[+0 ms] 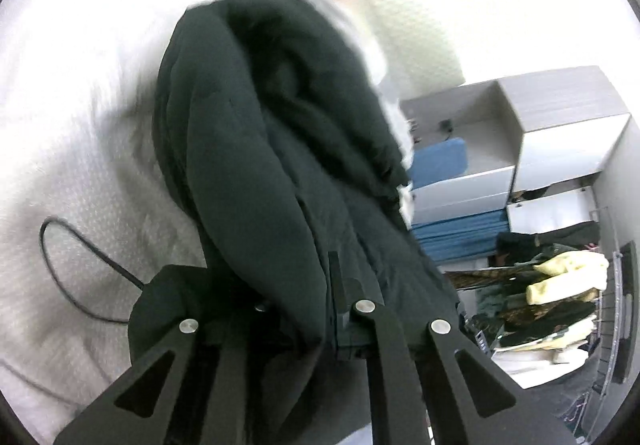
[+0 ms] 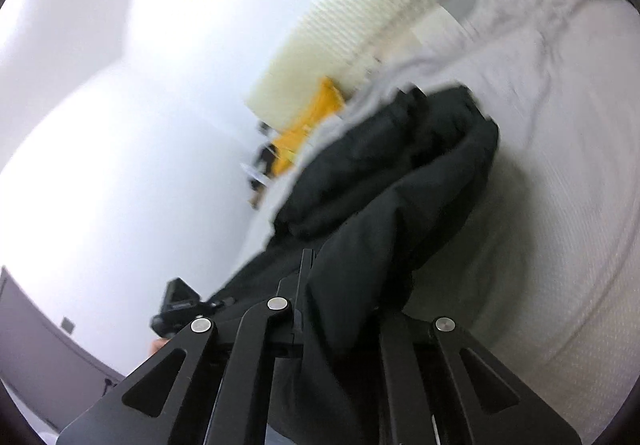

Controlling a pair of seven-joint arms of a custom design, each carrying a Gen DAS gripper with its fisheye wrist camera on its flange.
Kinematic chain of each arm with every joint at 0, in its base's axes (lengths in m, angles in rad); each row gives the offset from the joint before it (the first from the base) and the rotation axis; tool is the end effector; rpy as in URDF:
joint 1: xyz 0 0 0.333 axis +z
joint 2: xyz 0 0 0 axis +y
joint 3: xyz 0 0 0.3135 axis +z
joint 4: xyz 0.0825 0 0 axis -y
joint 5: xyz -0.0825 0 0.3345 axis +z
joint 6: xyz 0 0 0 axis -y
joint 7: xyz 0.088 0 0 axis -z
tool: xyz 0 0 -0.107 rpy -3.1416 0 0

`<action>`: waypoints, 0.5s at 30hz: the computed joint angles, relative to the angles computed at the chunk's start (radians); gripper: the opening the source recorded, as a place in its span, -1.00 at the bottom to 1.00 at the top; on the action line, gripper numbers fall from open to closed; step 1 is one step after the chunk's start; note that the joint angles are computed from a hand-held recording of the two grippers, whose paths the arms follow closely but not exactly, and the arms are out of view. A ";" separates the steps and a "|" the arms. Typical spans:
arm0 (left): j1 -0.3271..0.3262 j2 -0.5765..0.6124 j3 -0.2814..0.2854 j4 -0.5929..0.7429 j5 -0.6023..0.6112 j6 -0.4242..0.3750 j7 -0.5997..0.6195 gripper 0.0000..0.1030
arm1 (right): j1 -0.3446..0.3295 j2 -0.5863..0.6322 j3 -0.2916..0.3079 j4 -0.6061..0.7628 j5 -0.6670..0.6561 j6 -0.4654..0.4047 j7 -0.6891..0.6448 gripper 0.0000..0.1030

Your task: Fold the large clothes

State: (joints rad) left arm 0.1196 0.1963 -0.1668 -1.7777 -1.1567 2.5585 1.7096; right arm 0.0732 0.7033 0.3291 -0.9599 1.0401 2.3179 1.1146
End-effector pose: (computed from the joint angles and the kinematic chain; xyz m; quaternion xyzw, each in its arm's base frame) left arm 0.6109 -0.0075 0.5214 0.7800 -0.3847 0.4796 0.1163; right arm 0.7076 0.2056 0.5661 -0.6204 0.5018 0.1554 0.5823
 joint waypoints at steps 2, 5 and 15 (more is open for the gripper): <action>0.016 -0.076 0.012 -0.046 -0.009 -0.026 0.019 -0.87 | -0.033 -0.059 0.030 -0.084 0.065 0.016 -0.070 -0.90; 0.008 -0.170 0.048 -0.091 0.021 -0.066 0.009 -0.87 | -0.072 -0.157 0.034 -0.199 0.166 0.000 -0.159 -0.91; -0.094 -0.465 0.127 -0.268 0.189 -0.141 -0.131 -0.86 | -0.100 -0.490 -0.057 -0.561 0.368 -0.115 -0.282 -0.90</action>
